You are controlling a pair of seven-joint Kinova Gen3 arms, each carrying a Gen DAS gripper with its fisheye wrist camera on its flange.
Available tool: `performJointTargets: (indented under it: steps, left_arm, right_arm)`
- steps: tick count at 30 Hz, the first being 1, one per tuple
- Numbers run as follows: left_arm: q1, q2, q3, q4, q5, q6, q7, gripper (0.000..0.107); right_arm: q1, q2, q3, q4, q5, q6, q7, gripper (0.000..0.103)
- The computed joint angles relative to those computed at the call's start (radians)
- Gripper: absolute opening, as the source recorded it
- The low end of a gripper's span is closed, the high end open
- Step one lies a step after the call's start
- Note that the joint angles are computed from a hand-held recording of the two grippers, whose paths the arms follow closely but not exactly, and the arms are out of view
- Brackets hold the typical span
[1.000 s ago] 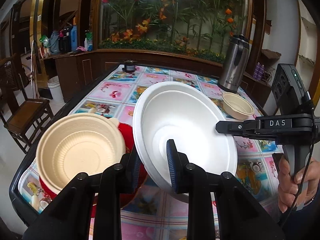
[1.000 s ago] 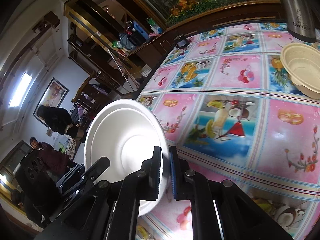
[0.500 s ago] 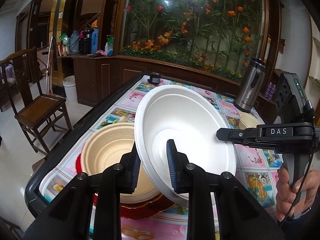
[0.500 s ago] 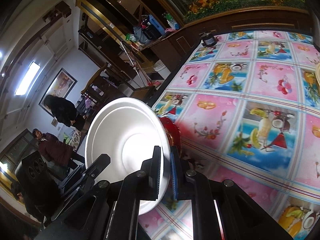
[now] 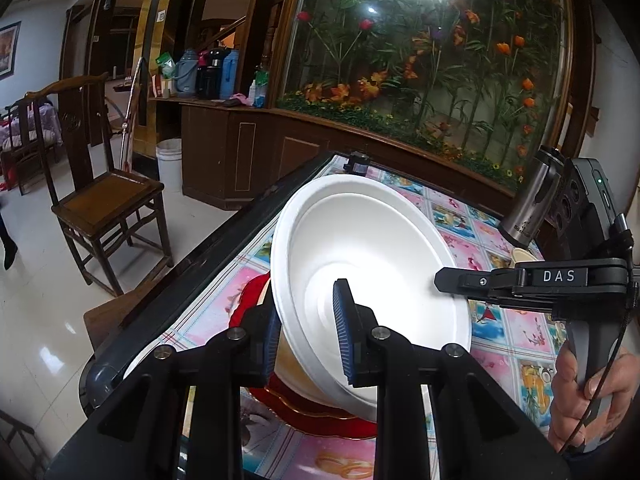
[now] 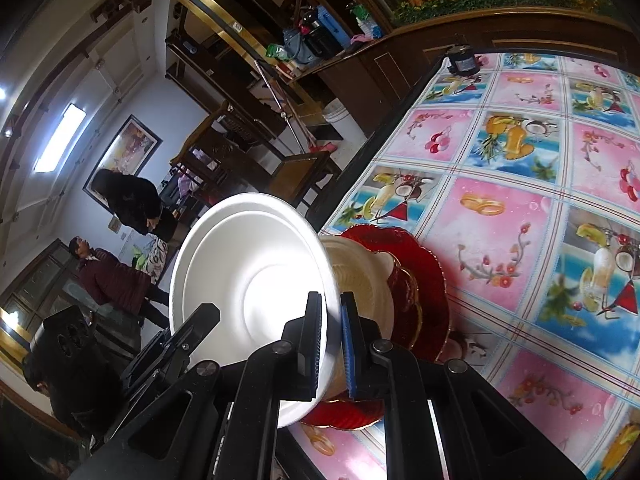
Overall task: Organize plates and bowls
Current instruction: 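Carry the white bowl with the left gripper and lower it onto the plate stack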
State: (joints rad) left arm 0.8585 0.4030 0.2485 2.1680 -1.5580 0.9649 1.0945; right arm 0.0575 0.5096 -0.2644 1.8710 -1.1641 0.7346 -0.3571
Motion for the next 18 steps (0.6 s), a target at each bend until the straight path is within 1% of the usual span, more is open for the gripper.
performJointTargets:
  steps: [5, 9, 18]
  left_arm:
    - [-0.037, 0.017, -0.003, 0.002, -0.036, -0.072, 0.025, 0.022]
    - [-0.042, 0.029, -0.006, -0.009, -0.03, -0.085, 0.012, 0.022]
    - [-0.054, 0.034, -0.013, 0.002, -0.037, -0.12, 0.035, 0.022]
  right_arm:
    - [-0.024, 0.009, 0.006, -0.005, 0.03, -0.032, -0.044, 0.01]
    - [-0.018, 0.017, -0.002, -0.008, 0.046, -0.043, -0.066, 0.012]
    - [-0.01, 0.02, -0.031, 0.004, 0.047, -0.079, -0.065, 0.012]
